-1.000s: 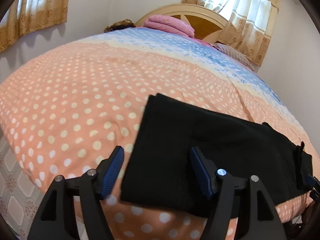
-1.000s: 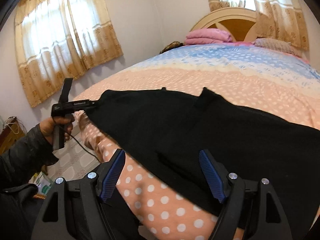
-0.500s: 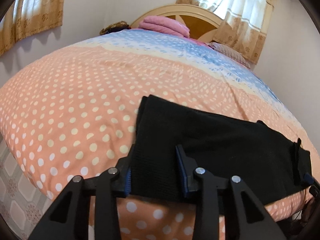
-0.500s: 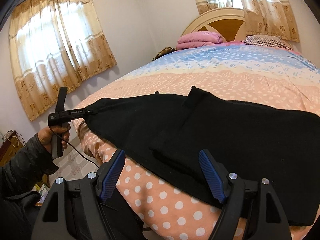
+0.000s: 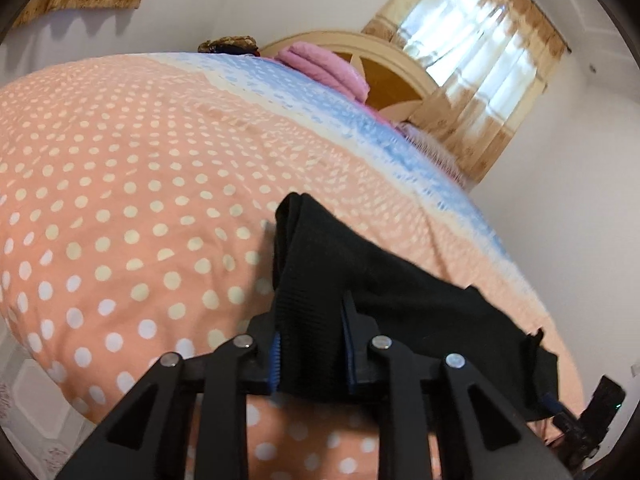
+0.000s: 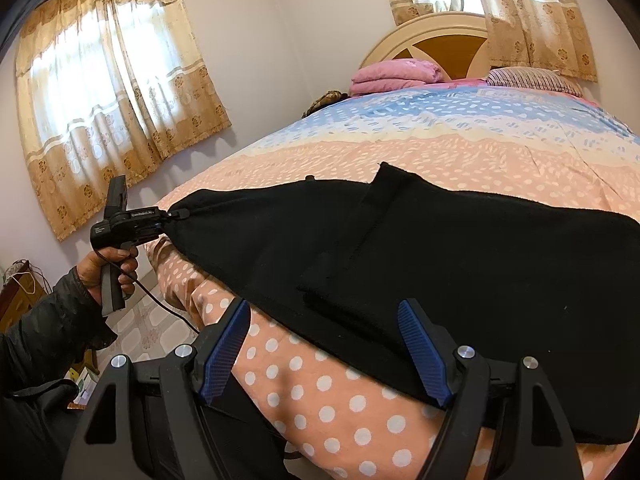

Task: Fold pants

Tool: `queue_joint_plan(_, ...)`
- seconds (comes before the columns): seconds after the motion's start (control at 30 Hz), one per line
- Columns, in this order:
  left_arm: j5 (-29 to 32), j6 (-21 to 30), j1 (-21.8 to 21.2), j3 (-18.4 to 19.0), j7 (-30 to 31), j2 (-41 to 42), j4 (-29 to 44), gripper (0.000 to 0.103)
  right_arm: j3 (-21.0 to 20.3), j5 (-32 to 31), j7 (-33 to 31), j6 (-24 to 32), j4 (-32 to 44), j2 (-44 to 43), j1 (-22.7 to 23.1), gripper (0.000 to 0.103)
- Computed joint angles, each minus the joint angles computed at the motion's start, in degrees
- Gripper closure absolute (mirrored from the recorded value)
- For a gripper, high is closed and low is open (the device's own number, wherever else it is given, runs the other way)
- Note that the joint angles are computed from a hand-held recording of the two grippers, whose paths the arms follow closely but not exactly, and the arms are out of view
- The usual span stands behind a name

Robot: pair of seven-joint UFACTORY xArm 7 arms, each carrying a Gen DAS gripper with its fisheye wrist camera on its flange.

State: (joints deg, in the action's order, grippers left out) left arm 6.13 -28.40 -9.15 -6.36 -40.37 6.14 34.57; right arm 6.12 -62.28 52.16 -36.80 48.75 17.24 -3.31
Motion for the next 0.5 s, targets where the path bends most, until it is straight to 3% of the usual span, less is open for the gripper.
queue_joint_plan(0.13, 4.3, -5.3, 1.4, -0.3, -4.5, -0.3, -0.5, 0.08, 0.0, 0.6, -0.3, -0.3, -0.5, -0.2, 0.0, 0.025)
queue_joint_plan(0.2, 2.2, -4.2, 0.1, -0.1, -1.7, -1.2, -0.3, 0.081, 0.0, 0.0, 0.2, -0.1, -0.1, -0.1, -0.2, 0.025)
queue_joint_plan(0.3, 5.7, -4.4, 1.0, -0.1, -5.4, -1.2, 0.1, 0.081, -0.1, 0.3, 0.0, -0.3, -0.5, -0.3, -0.2, 0.025)
queue_joint_plan(0.5, 6.4, -5.8, -0.1, -0.2, -5.3, -3.3, 0.7, 0.081, -0.5, 1.4, 0.1, 0.0, -1.8, -1.9, -0.3, 0.025)
